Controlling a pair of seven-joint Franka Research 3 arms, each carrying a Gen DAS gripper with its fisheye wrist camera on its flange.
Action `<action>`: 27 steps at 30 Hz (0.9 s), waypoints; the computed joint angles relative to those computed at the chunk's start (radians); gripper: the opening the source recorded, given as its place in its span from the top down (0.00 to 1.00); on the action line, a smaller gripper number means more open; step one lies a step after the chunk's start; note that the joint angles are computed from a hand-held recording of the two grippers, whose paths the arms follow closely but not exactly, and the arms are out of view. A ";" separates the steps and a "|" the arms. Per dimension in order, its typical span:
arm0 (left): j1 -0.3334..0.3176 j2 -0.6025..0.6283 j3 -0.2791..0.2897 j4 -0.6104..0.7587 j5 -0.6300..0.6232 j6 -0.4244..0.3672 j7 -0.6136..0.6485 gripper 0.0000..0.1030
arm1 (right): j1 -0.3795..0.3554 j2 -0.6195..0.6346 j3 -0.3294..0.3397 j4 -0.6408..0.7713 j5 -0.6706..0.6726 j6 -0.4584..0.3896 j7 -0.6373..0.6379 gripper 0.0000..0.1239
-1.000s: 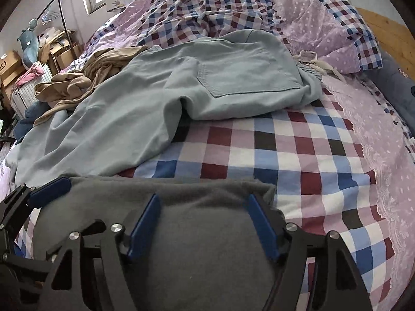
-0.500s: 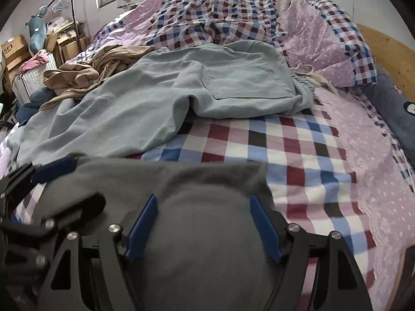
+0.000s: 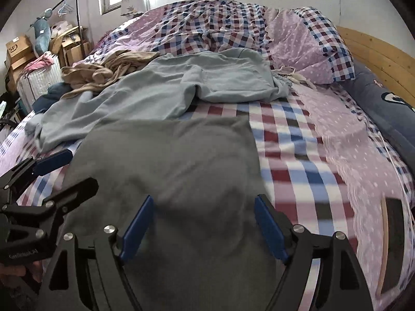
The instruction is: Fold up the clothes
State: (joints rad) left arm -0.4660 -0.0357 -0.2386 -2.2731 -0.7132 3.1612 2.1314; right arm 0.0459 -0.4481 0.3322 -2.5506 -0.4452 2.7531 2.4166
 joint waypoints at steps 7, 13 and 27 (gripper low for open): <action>-0.052 -0.113 0.006 -0.140 0.075 -0.029 -0.081 0.19 | 0.059 -0.097 0.034 -0.069 0.044 -0.096 0.020 0.33; -0.042 -0.178 -0.008 -0.223 0.244 -0.044 -0.225 0.19 | 0.105 -0.179 0.039 -0.131 0.087 -0.139 0.026 0.33; -0.197 -0.282 0.148 -0.322 0.368 -0.125 -0.360 0.19 | 0.191 -0.286 0.062 -0.194 0.150 -0.254 0.011 0.31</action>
